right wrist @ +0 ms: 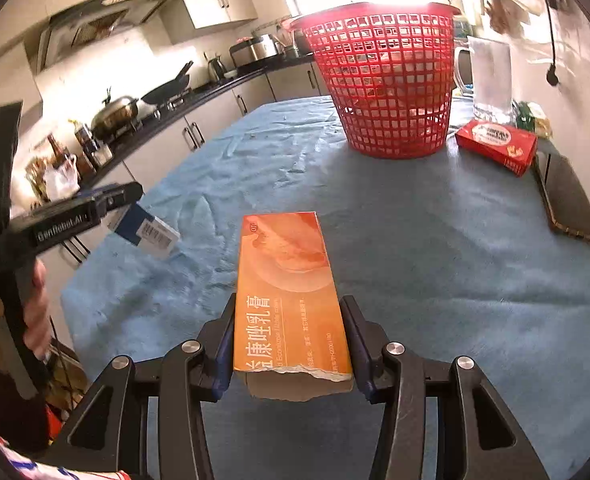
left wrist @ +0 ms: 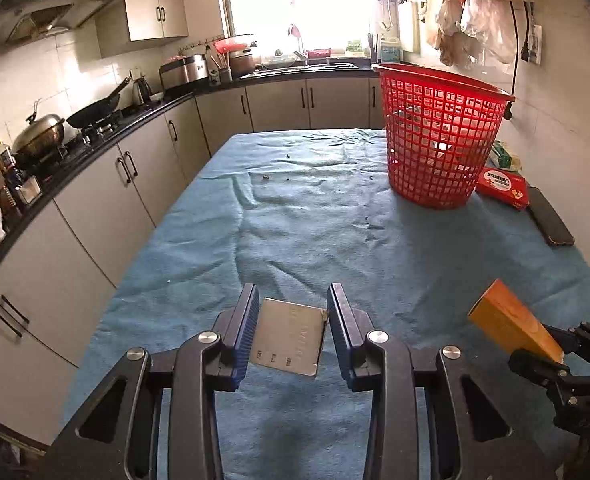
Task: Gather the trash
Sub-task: 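Lift the orange box and small card off the table with both grippers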
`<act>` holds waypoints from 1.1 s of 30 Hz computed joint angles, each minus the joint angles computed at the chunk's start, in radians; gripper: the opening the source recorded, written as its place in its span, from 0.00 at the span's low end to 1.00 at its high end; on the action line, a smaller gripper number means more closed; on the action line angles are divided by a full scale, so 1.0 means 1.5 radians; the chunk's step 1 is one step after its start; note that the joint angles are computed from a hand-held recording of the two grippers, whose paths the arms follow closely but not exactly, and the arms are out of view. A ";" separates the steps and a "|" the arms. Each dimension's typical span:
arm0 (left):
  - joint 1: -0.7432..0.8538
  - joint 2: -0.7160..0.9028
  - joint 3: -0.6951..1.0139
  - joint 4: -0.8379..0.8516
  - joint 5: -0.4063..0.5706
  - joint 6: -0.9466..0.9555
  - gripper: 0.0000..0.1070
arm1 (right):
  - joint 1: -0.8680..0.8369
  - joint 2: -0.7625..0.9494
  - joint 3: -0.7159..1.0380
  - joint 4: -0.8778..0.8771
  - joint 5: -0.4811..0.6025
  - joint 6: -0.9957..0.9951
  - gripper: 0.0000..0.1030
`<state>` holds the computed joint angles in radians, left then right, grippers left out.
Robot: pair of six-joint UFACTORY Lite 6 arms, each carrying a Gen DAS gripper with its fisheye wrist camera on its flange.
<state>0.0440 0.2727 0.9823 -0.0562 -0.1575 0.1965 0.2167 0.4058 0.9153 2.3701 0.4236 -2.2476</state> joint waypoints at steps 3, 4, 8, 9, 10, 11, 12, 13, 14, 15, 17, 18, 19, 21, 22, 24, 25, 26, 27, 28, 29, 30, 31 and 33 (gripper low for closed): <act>-0.002 -0.007 -0.006 -0.041 -0.002 0.036 0.32 | 0.001 0.003 -0.005 0.009 0.011 0.005 0.50; -0.002 -0.010 -0.008 -0.052 -0.004 0.048 0.32 | 0.002 0.000 -0.010 0.017 0.014 0.002 0.50; -0.002 -0.018 -0.017 -0.085 -0.009 0.081 0.32 | 0.000 -0.008 -0.024 0.028 0.030 0.003 0.50; -0.002 -0.018 -0.016 -0.080 -0.008 0.076 0.32 | -0.003 -0.008 -0.026 0.024 0.034 0.008 0.50; -0.003 -0.018 -0.017 -0.078 -0.006 0.075 0.32 | -0.005 -0.010 -0.028 0.019 0.038 0.014 0.50; -0.003 -0.018 -0.016 -0.081 -0.007 0.079 0.32 | -0.006 -0.011 -0.031 0.020 0.041 0.017 0.50; -0.004 -0.019 -0.018 -0.093 -0.008 0.091 0.32 | -0.007 -0.012 -0.032 0.021 0.043 0.017 0.50; -0.004 -0.019 -0.018 -0.093 -0.007 0.090 0.32 | -0.007 -0.013 -0.034 0.024 0.043 0.015 0.50; -0.004 -0.020 -0.018 -0.087 -0.006 0.083 0.32 | -0.008 -0.014 -0.035 0.025 0.043 0.015 0.50; -0.004 -0.021 -0.018 -0.079 -0.006 0.075 0.32 | -0.009 -0.014 -0.037 0.026 0.044 0.015 0.50; -0.004 -0.021 -0.018 -0.074 -0.006 0.069 0.32 | -0.012 -0.017 -0.040 0.023 0.050 0.022 0.50; -0.004 -0.022 -0.020 -0.071 -0.007 0.066 0.32 | -0.014 -0.019 -0.042 0.020 0.052 0.026 0.50; -0.003 -0.024 -0.021 -0.066 -0.006 0.061 0.32 | -0.015 -0.021 -0.044 0.020 0.054 0.027 0.50; -0.002 -0.025 -0.021 -0.050 -0.005 0.045 0.32 | -0.014 -0.027 -0.049 0.027 0.055 0.025 0.50; -0.001 -0.026 -0.022 -0.042 -0.004 0.038 0.32 | -0.015 -0.029 -0.050 0.029 0.055 0.024 0.50; 0.000 -0.030 -0.022 -0.035 -0.001 0.034 0.32 | -0.017 -0.032 -0.052 0.027 0.055 0.029 0.50; 0.000 -0.030 -0.023 -0.035 -0.001 0.034 0.32 | -0.019 -0.031 -0.052 0.025 0.057 0.030 0.50; 0.001 -0.032 -0.024 -0.027 0.000 0.026 0.32 | -0.020 -0.032 -0.053 0.026 0.058 0.031 0.50; 0.001 -0.033 -0.024 -0.022 0.000 0.022 0.32 | -0.021 -0.034 -0.054 0.025 0.060 0.033 0.50; 0.002 -0.034 -0.025 -0.019 0.001 0.020 0.32 | -0.022 -0.034 -0.055 0.024 0.061 0.034 0.50; 0.002 -0.035 -0.025 -0.014 0.001 0.016 0.32 | -0.022 -0.037 -0.057 0.026 0.061 0.033 0.50; 0.002 -0.037 -0.026 -0.013 0.002 0.016 0.32 | -0.023 -0.037 -0.057 0.025 0.062 0.033 0.50; 0.002 -0.039 -0.027 -0.014 0.001 0.018 0.32 | -0.025 -0.037 -0.056 0.022 0.063 0.035 0.50; 0.001 -0.043 -0.029 -0.023 0.001 0.028 0.32 | -0.025 -0.040 -0.057 0.023 0.062 0.035 0.50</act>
<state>0.0449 0.2087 0.9392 -0.0914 -0.1563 0.2390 0.1793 0.3464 0.8294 2.4048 0.5173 -2.1952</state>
